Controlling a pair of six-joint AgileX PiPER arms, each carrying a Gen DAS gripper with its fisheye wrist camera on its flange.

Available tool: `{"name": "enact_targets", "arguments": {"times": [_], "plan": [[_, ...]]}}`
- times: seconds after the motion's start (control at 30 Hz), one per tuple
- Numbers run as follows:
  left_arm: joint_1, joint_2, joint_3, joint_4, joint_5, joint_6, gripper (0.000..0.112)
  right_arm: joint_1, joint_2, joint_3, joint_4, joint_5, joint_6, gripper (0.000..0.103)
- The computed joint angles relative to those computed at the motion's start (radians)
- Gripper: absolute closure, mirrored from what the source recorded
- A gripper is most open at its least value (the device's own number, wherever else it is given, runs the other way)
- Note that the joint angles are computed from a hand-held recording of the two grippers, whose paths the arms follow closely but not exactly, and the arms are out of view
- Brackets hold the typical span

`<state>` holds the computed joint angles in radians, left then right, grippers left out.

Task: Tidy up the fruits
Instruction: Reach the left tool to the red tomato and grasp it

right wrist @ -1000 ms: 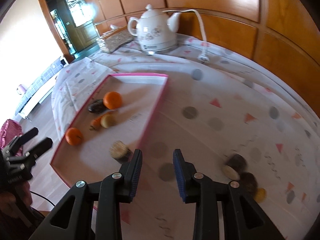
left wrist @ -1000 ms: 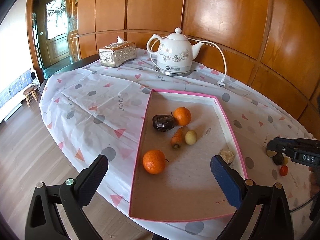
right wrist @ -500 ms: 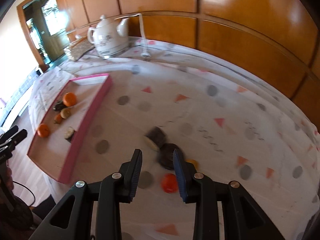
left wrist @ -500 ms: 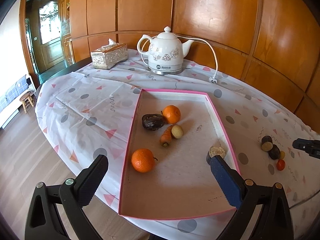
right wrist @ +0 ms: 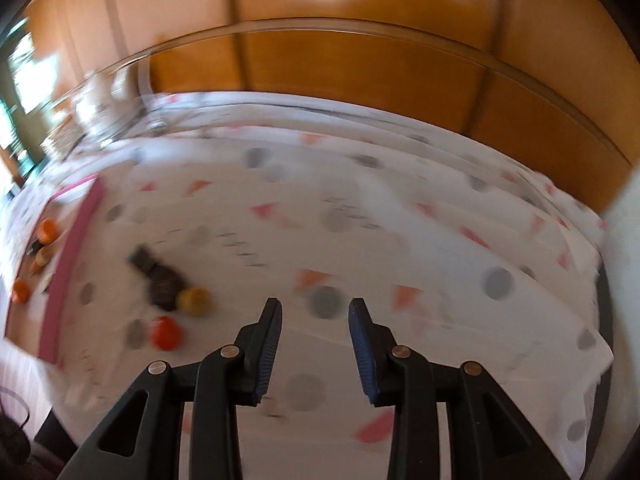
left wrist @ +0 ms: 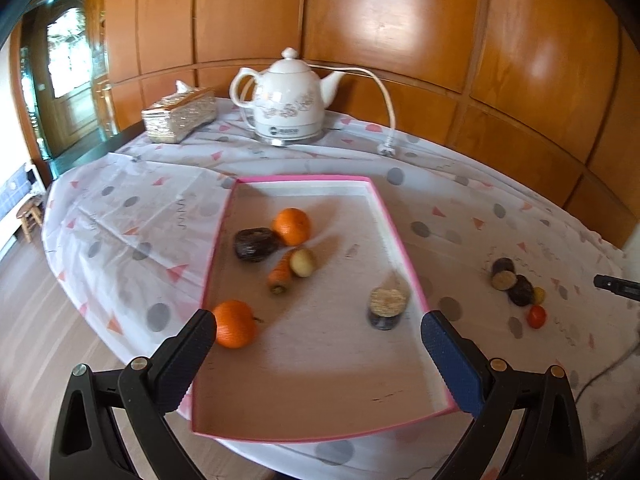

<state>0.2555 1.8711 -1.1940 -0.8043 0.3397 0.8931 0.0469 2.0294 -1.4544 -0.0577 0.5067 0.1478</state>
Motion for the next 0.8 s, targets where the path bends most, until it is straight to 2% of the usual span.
{"name": "enact_targets", "arguments": {"times": [0.07, 0.13, 0.17, 0.23, 0.3, 0.4, 0.53, 0.6, 0.7, 0.8], "plan": [[-0.014, 0.007, -0.024, 0.018, 0.033, -0.017, 0.01, -0.027, 0.005, 0.008, -0.085, 0.001, 0.108, 0.068], [-0.036, 0.01, -0.041, 0.036, 0.048, -0.036, 0.01, -0.053, 0.032, -0.021, -0.215, 0.057, 0.282, 0.068], [-0.045, 0.011, -0.049, 0.042, 0.055, -0.043, 0.01, -0.069, 0.043, -0.033, -0.232, 0.081, 0.332, 0.068], [-0.069, 0.02, -0.074, 0.038, 0.087, -0.04, 0.01, -0.12, 0.061, -0.058, -0.163, 0.122, 0.345, 0.068], [-0.097, 0.039, -0.112, 0.069, 0.121, -0.071, 0.01, -0.175, 0.059, -0.056, -0.093, 0.128, 0.346, 0.068], [-0.136, 0.075, -0.174, 0.116, 0.189, -0.145, 0.01, -0.213, 0.032, -0.024, -0.112, 0.112, 0.425, 0.068], [-0.199, 0.136, -0.263, 0.194, 0.271, -0.241, 0.012, -0.243, 0.003, 0.016, -0.038, 0.074, 0.394, 0.068], [-0.23, 0.171, -0.313, 0.218, 0.323, -0.261, 0.017, -0.236, -0.005, 0.024, -0.049, 0.068, 0.398, 0.068], [-0.279, 0.208, -0.363, 0.255, 0.346, -0.279, 0.023, -0.231, -0.01, 0.025, -0.053, 0.061, 0.4, 0.068], [-0.317, 0.24, -0.406, 0.239, 0.38, -0.255, 0.033, -0.243, -0.008, 0.021, -0.028, 0.061, 0.387, 0.068]]}}
